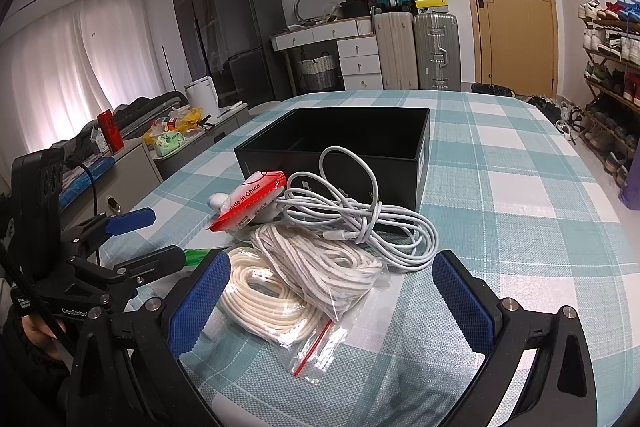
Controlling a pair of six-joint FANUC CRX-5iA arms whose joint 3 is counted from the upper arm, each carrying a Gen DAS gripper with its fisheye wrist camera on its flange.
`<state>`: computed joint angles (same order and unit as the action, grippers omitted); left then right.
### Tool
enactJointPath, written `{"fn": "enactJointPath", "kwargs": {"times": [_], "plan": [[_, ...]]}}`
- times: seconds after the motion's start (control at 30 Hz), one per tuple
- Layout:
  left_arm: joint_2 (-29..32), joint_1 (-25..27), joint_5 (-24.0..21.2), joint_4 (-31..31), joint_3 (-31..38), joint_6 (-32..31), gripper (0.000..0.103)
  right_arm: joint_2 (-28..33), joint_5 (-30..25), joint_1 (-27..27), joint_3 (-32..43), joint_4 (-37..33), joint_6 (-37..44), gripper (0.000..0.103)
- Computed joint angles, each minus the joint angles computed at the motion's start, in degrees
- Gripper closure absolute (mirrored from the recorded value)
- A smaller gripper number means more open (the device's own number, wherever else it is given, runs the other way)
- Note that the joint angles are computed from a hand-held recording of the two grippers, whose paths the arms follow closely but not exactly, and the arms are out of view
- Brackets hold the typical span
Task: Organize soft objects
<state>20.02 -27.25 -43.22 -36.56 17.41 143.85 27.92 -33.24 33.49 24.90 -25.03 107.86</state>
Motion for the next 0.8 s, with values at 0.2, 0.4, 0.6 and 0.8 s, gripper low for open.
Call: {"fn": "enactJointPath", "kwargs": {"times": [0.2, 0.4, 0.6, 0.8], "plan": [[0.02, 0.11, 0.16, 0.32, -0.05, -0.33, 0.0, -0.02, 0.05, -0.14, -0.15, -0.26, 0.16, 0.0], [0.04, 1.0, 1.28, 2.24, -0.29, -2.1, 0.0, 1.06, -1.98, -0.06, 0.89, 1.0, -1.45, 0.0], [0.59, 2.38, 3.15, 5.86, -0.48, -5.51, 0.0, 3.51, -8.07, -0.56, 5.35, 0.21, -2.61, 0.0], [0.57, 5.01, 7.29, 13.29, -2.67, -11.25, 0.0, 7.61, -16.49, -1.25, 12.28, 0.17, -4.9, 0.009]]}}
